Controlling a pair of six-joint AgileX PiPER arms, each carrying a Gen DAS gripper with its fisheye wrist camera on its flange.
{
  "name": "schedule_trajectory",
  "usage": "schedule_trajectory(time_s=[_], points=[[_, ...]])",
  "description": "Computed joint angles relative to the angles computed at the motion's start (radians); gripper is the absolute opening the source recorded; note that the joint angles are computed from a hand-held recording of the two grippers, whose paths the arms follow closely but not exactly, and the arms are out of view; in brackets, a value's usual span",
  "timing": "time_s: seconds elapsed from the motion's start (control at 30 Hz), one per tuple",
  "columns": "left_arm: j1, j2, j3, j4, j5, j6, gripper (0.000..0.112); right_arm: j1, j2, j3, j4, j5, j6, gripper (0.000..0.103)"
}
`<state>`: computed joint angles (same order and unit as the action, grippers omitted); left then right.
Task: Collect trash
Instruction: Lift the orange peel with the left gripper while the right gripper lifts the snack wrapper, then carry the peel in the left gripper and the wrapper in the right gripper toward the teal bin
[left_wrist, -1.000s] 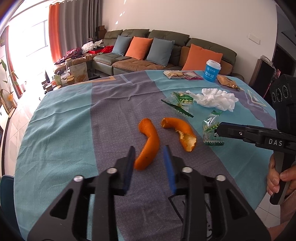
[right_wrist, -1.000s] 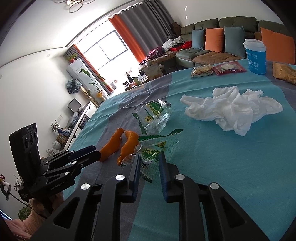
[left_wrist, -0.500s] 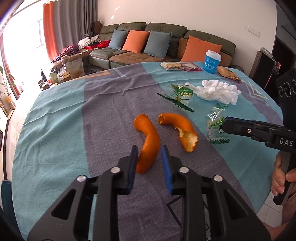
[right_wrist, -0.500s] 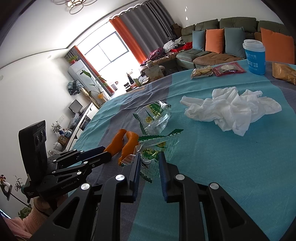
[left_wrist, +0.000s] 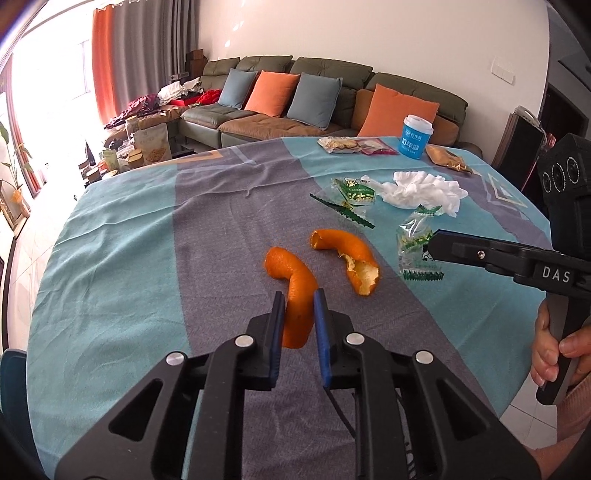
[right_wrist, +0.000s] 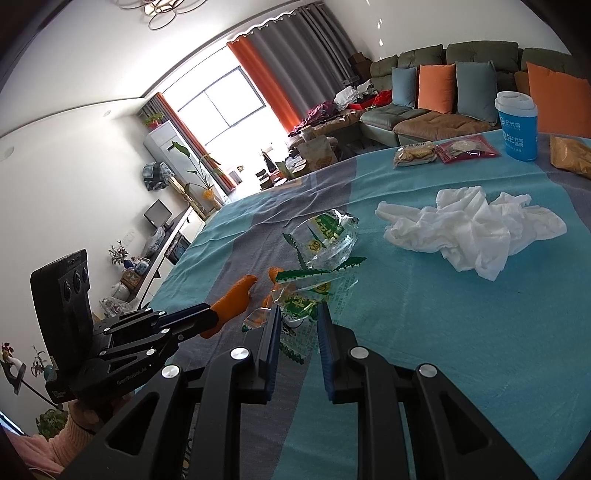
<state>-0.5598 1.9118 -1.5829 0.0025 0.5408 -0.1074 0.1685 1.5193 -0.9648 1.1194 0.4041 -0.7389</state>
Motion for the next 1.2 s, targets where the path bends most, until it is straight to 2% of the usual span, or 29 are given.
schedule_trajectory(time_s=[0.57,0.8,0.83,1.03,1.2], points=[[0.027,-0.19,0.225,0.021,-0.083,-0.057,0.015,0.058,-0.004,-0.021,0.033,-0.008,-0.039,0.018],[0.043,-0.223,0.281,-0.034,-0.085,0.005,0.016,0.087,0.013,-0.039,0.029,-0.009,-0.035,0.018],[0.042,-0.22,0.285,-0.031,-0.082,0.007,0.022,0.091,0.013,-0.039,0.026,-0.011,-0.03,0.018],[0.038,-0.197,0.296,-0.043,-0.081,0.021,0.038,0.101,0.016,-0.04,0.008,-0.011,-0.01,0.018],[0.032,-0.187,0.306,-0.084,-0.085,0.066,0.034,0.104,0.023,-0.043,0.015,-0.009,-0.016,0.018]])
